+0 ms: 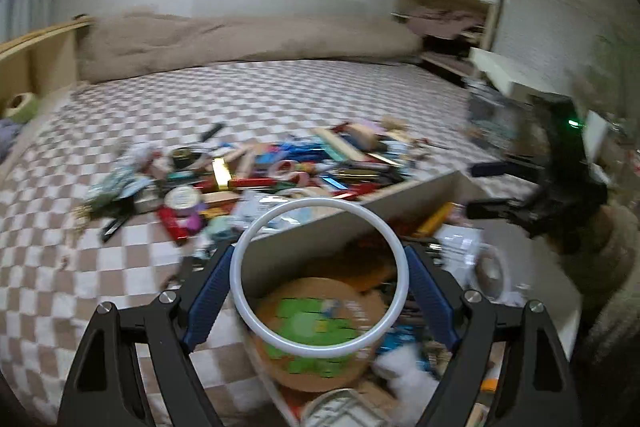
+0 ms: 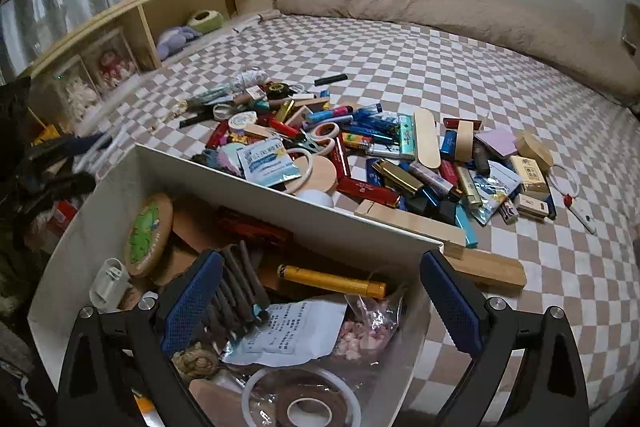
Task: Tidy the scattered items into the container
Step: 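Open the right gripper to drop the yellow tube into the box while left gripper lowers the ring, then lower the left gripper into the box and release the white ring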
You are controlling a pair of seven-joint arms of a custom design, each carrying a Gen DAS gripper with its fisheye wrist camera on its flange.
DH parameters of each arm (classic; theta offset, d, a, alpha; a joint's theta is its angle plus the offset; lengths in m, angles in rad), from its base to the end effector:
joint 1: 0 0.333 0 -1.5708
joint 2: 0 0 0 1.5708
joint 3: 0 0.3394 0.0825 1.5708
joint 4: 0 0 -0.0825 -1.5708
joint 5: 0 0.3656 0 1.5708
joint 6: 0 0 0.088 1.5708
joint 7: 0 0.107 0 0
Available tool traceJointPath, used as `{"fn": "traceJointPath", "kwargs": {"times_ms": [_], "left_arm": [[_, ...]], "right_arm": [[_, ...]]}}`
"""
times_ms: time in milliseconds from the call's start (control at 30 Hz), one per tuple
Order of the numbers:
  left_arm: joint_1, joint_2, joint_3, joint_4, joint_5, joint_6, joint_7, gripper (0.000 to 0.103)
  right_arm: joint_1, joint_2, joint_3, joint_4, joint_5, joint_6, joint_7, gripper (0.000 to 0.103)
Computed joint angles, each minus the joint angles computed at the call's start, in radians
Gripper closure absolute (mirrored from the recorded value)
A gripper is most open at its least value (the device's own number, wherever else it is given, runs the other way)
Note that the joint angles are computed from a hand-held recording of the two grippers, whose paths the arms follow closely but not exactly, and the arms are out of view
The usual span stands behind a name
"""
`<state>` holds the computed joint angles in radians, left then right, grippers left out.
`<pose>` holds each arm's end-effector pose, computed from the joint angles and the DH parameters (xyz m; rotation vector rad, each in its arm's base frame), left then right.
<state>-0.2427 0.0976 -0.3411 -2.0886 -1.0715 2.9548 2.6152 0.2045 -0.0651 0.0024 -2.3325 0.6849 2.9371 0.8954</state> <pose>0.5176 -0.2652 0.4762 -1.2047 2.3514 -1.2111 0.5170 0.0669 0.4653 -1.9561 1.5101 -0.4584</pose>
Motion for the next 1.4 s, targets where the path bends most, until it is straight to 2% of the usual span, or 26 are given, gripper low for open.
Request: {"fn": "traceJointPath", "kwargs": {"times_ms": [133,233,367,433,567,667,800,1033,1200,1333,1400], "left_arm": [[-0.008,0.015,0.016,0.011,0.172,-0.086,-0.138,0.018],[-0.008,0.032,0.024,0.02,0.298,-0.133,-0.241,0.018],[-0.012,0.052,0.037,0.024,0.505,-0.159,-0.411,0.018],[-0.007,0.058,0.033,0.02,0.577,-0.156,-0.454,0.018],[-0.038,0.07,0.067,0.01,0.854,-0.123,-0.618,0.018],[-0.028,0.087,0.063,0.027,0.948,-0.13,-0.695,0.018],[-0.033,0.094,0.074,0.046,1.091,-0.177,-0.79,0.018],[-0.015,0.076,0.052,0.029,1.143,-0.2,-0.805,0.014],[-0.001,0.067,0.037,0.023,1.097,-0.186,-0.782,0.01],[-0.001,0.069,0.041,0.031,1.091,-0.174,-0.798,0.01],[0.012,0.069,0.031,0.032,1.048,-0.163,-0.781,0.01]], "right_arm": [[0.017,-0.008,-0.019,0.012,0.155,-0.05,-0.14,0.004],[0.016,-0.012,-0.012,0.001,0.177,-0.036,-0.166,0.004],[0.013,-0.011,-0.011,0.0,0.207,-0.054,-0.193,0.004],[0.016,-0.015,-0.015,0.003,0.254,-0.06,-0.231,0.004],[0.013,-0.016,-0.01,0.001,0.263,-0.063,-0.248,0.004],[0.014,-0.018,-0.011,0.001,0.28,-0.066,-0.263,0.004],[0.011,-0.018,-0.008,-0.001,0.271,-0.066,-0.255,0.004],[0.011,-0.017,-0.009,0.001,0.281,-0.067,-0.266,0.004],[0.011,-0.016,-0.007,0.0,0.279,-0.061,-0.263,0.004],[0.012,-0.016,-0.008,0.0,0.287,-0.061,-0.263,0.004],[0.011,-0.015,-0.007,0.001,0.283,-0.063,-0.26,0.004]]}}
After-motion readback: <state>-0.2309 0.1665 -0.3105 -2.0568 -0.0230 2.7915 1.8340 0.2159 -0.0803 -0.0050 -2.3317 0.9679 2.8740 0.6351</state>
